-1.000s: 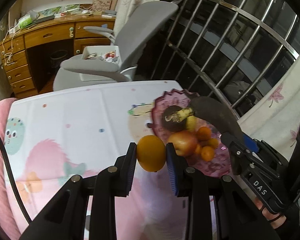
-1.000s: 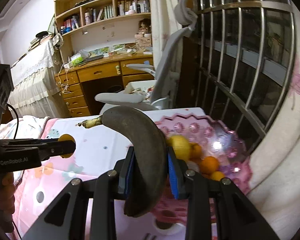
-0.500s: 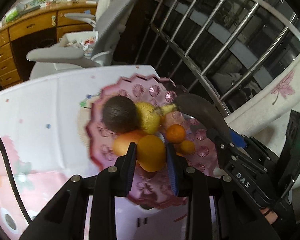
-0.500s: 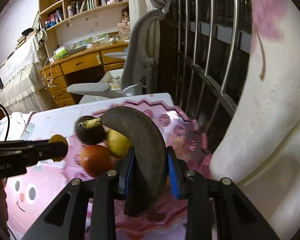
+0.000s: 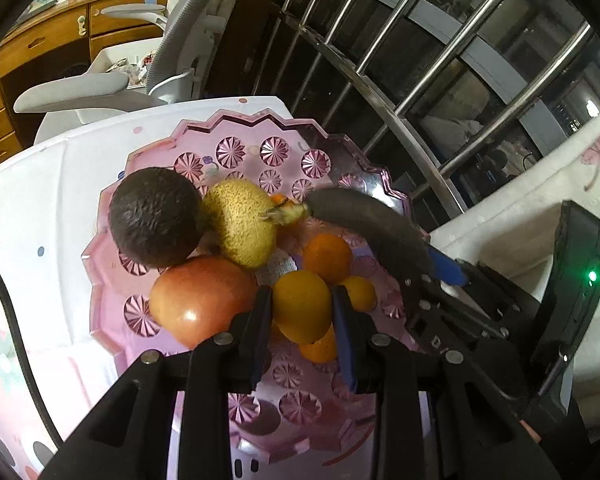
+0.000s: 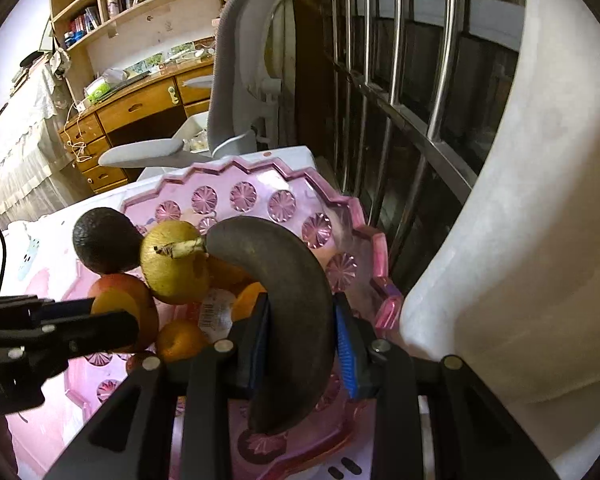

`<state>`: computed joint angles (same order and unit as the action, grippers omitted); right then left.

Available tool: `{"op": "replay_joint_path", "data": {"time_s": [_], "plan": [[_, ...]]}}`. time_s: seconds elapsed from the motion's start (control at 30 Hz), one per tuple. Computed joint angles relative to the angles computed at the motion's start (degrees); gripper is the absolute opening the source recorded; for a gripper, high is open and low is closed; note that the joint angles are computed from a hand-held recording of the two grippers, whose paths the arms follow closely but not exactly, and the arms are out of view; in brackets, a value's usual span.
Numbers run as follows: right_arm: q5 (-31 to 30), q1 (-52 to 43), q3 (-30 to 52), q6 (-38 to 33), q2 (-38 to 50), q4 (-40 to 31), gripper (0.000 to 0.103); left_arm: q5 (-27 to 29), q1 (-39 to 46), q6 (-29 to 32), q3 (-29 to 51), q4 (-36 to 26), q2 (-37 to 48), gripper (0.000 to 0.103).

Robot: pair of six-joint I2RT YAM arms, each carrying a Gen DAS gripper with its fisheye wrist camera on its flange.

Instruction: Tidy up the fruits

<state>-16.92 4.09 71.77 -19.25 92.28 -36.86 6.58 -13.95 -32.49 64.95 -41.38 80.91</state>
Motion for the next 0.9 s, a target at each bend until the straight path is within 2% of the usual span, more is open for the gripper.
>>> {"op": "replay_joint_path", "data": {"time_s": [0.07, 0.13, 0.2, 0.23, 0.33, 0.4, 0.53, 0.77, 0.87, 0.9], "plan": [[-0.3, -0.3, 0.3, 0.0, 0.3, -0.4, 0.032, 0.6, 0.4, -0.5, 0.5, 0.0, 0.8, 0.031], [-1.8, -0.8, 0.2, 0.0, 0.0, 0.1, 0.038, 1.2, 0.9, -0.6, 0.4, 0.5, 0.5, 0.036], [-2.8, -0.9, 0.0, 0.6, -0.6, 0.7, 0.054, 1.1, 1.0, -0.3, 0.7, 0.4, 0.3, 0.043], [-2.7, -0.9, 0.0, 0.7, -0.8, 0.5, 0.056, 0.9, 1.1, -0.1, 1.0, 0.0, 0.3, 0.047], [-1.6, -0.3, 0.4, 1.0, -1.1, -0.9, 0.057, 0.8, 1.4, 0.3, 1.5, -1.6, -0.7, 0.051], [-1.0, 0.0, 0.4, 1.1, -2.0, -2.6, 0.057, 0.5, 1.6, 0.2, 1.6, -3.5, -2.3, 0.057], [-0.8, 0.0, -0.2, 1.2, -4.6, -6.9, 0.06, -0.9, 1.4, -0.5, 0.9, -7.9, -6.3, 0.059], [0.7, 0.1, -5.4, 1.3, -15.3, -15.1, 0.066, -4.9, -1.4, -5.2, -3.5, -21.1, -21.7, 0.07], [1.4, 1.0, -8.8, 2.3, -22.6, -20.1, 0.069, -9.0, -7.3, -11.5, -3.2, -30.6, -28.2, 0.081], [2.2, 1.9, -9.5, 3.0, -24.7, -21.7, 0.069, -10.3, -10.0, -14.4, -2.9, -33.4, -30.0, 0.082]]}}
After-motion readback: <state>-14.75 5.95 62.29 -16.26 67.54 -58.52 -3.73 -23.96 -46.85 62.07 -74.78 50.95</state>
